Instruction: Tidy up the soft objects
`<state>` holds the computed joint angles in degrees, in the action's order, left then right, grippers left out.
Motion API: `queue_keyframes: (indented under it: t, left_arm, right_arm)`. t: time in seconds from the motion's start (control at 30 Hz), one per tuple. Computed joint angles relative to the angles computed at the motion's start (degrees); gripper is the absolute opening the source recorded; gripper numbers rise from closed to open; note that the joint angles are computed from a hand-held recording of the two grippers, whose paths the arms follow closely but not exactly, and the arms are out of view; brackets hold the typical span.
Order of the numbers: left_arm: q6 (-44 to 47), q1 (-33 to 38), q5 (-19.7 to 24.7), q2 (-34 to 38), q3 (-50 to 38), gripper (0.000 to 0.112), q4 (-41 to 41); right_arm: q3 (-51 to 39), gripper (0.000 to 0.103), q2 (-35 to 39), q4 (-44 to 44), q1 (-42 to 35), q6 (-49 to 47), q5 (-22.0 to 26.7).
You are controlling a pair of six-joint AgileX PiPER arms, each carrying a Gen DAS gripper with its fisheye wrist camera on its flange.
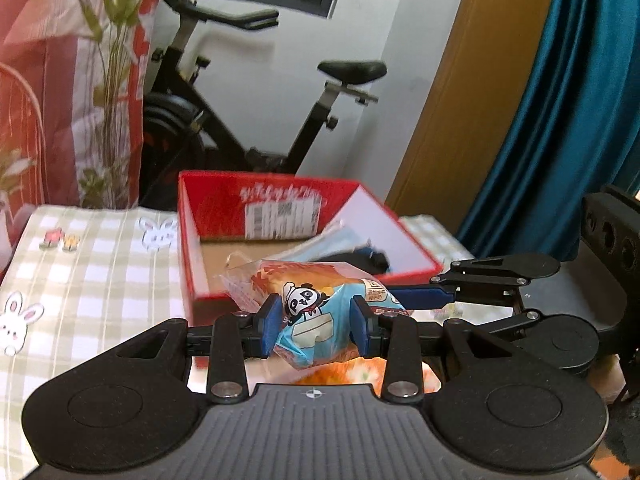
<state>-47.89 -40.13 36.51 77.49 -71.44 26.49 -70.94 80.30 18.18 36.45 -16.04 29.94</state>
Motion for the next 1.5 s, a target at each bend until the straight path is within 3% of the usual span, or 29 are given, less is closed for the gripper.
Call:
queue_keyframes:
  t: [0.17,0.4,0.73,1.13,1.5]
  left_arm:
    - [3.3,3.2,-3.2,4.0,-4.1,0.039,-2.3]
    - [14.5,9.7,-5.7,12.4,-10.3,0.039,-13.3]
    - [22.6,14.9,-5.2,21.2,-15.6,0.039,-21.7]
    - [20.6,16.2,-3.8,24.7,-17.8,0.039,-16.8]
    - [12.5,11.5,-0.3,20.4,-15.9,0.039,-4.3]
  right_arm:
    - [-4.7,0.032,2.5,1.8,-3.2,-3.8,0.8]
    - [-9.6,0.032,9.6,3.7,-6.9,-7.7,-0.3]
    - [-18.1,0.032,20.8,4.1,-9.5,-8.5,1.7]
    - [-27.3,0.028,30.1,-0.8,-9.9,-2.1,7.1]
    - [-19.9,0.029,23.1,-1.2,-10.4,-2.6,4.0]
